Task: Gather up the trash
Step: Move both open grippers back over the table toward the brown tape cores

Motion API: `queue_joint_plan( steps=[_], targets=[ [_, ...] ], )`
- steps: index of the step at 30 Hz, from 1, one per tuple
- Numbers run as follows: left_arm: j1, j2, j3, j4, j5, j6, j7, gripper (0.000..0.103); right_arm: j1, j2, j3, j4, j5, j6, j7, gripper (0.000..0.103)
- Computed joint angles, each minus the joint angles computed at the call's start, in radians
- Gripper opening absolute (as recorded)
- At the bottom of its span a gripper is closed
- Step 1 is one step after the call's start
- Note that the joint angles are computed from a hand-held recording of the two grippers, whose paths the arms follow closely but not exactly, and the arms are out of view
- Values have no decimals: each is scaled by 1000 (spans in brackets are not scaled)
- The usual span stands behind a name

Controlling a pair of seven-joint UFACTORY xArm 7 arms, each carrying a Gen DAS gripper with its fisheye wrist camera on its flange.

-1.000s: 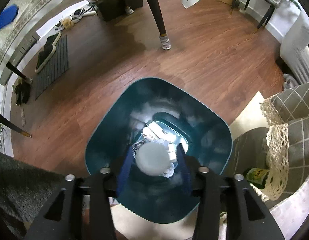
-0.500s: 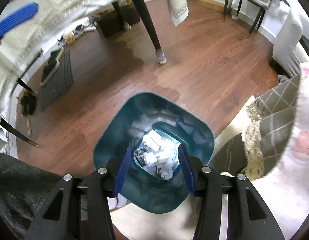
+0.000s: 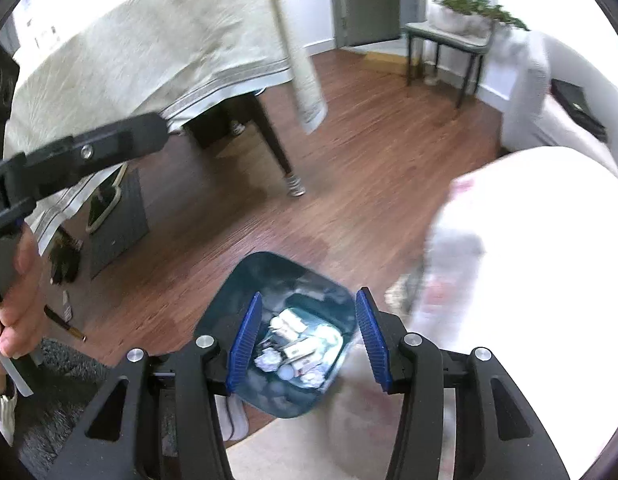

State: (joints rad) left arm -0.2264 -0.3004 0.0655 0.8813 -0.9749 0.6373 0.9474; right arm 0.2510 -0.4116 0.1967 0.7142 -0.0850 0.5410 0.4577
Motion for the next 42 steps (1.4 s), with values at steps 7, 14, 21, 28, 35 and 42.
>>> queue_joint_plan(
  steps=[7, 14, 21, 28, 35, 42],
  targets=[
    [-28, 2, -40, 27, 30, -40, -66, 65, -61, -157, -45, -80, -13, 51, -18, 49],
    [-79, 19, -83, 57, 102, -94, -153, 66, -149, -292, -87, -141, -32, 72, -68, 50],
    [-157, 78, -147, 114, 171, -153, -200, 70, -250, -401, -136, -219, -45, 57, -122, 61],
    [-235, 161, -210, 151, 198, -266, -211, 77, -329, -501, -181, -283, -39, 47, -195, 71],
    [-275, 253, -258, 199, 199, -288, -173, 84, -428, -526, -198, -307, -72, 2, -268, 83],
    [-270, 341, -311, 261, 251, -301, -184, 84, -442, -441, -273, -288, -31, -30, -380, 84]
  ],
)
